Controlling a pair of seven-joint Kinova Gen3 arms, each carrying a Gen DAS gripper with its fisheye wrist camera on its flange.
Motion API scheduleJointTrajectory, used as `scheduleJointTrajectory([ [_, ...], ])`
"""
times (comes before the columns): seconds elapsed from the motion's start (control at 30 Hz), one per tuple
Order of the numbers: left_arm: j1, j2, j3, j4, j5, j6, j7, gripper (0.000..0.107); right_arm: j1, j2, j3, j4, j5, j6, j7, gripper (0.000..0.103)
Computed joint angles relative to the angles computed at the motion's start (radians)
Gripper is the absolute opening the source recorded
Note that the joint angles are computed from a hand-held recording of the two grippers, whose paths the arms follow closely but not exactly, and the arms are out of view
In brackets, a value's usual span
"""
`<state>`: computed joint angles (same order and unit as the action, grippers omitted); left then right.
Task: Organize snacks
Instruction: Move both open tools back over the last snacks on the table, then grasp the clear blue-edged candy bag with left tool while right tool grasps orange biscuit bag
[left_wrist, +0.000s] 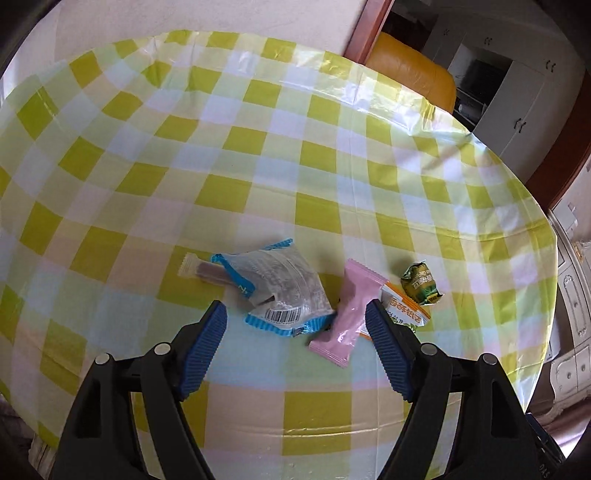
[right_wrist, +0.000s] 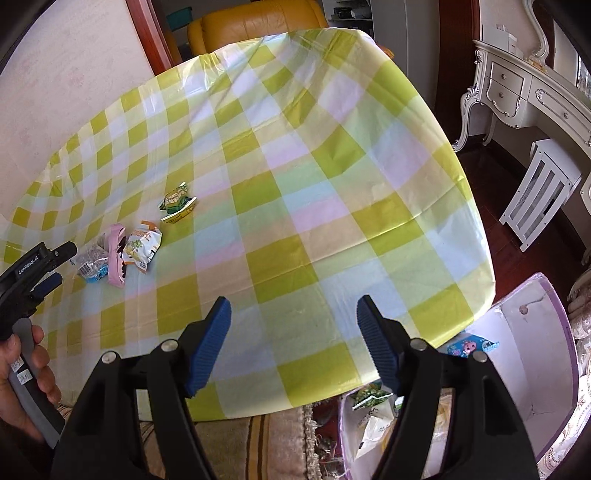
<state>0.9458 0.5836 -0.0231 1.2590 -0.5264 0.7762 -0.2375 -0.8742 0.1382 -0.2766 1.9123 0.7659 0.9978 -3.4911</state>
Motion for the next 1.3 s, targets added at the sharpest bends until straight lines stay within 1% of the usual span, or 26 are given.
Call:
scheduleJointTrajectory([
  [0.13,-0.050,0.016,0.019,-0.002,0.057,-0.010,-0.014,0.075,0.002,0.041,0.013,-0.053,0.014,-0.019,0.047,0.071],
  [0.27,-0.070,0.039,0.025,-0.031,0.091,-0.010,-0.044,0.075,-0.010,0.079,0.037,-0.100,0.026,-0.034,0.073,0.073],
  [0.37,-0.075,0.072,0.029,-0.088,0.111,0.028,-0.084,0.075,-0.020,0.114,0.056,-0.141,0.030,-0.051,0.102,0.074],
  [0.47,-0.071,0.110,0.025,-0.150,0.124,0.084,-0.121,0.074,-0.036,0.150,0.079,-0.188,0.040,-0.064,0.134,0.074],
  [0.5,-0.071,0.121,0.026,-0.167,0.128,0.100,-0.135,0.072,-0.043,0.162,0.089,-0.204,0.045,-0.065,0.138,0.075],
  [0.53,-0.072,0.128,0.026,-0.175,0.132,0.105,-0.150,0.063,-0.051,0.174,0.099,-0.218,0.050,-0.066,0.138,0.075],
  [0.67,-0.064,0.134,0.016,-0.177,0.133,0.096,-0.189,0.056,-0.058,0.220,0.134,-0.270,0.044,-0.095,0.152,0.077],
  [0.83,-0.051,0.113,-0.001,-0.135,0.122,0.053,-0.189,0.049,-0.066,0.275,0.175,-0.331,0.018,-0.133,0.176,0.077],
  [0.93,-0.048,0.099,-0.004,-0.106,0.115,0.023,-0.184,0.047,-0.068,0.306,0.196,-0.364,-0.010,-0.140,0.198,0.077],
  [1.07,-0.048,0.074,-0.008,-0.059,0.112,-0.018,-0.171,0.046,-0.073,0.339,0.222,-0.403,-0.043,-0.147,0.231,0.077],
  [1.17,-0.047,0.055,-0.013,-0.023,0.106,-0.048,-0.151,0.045,-0.080,0.368,0.241,-0.443,-0.059,-0.127,0.254,0.077],
  [1.3,-0.027,0.035,-0.034,0.012,0.077,-0.068,-0.107,0.044,-0.077,0.399,0.261,-0.482,-0.088,-0.128,0.276,0.076],
])
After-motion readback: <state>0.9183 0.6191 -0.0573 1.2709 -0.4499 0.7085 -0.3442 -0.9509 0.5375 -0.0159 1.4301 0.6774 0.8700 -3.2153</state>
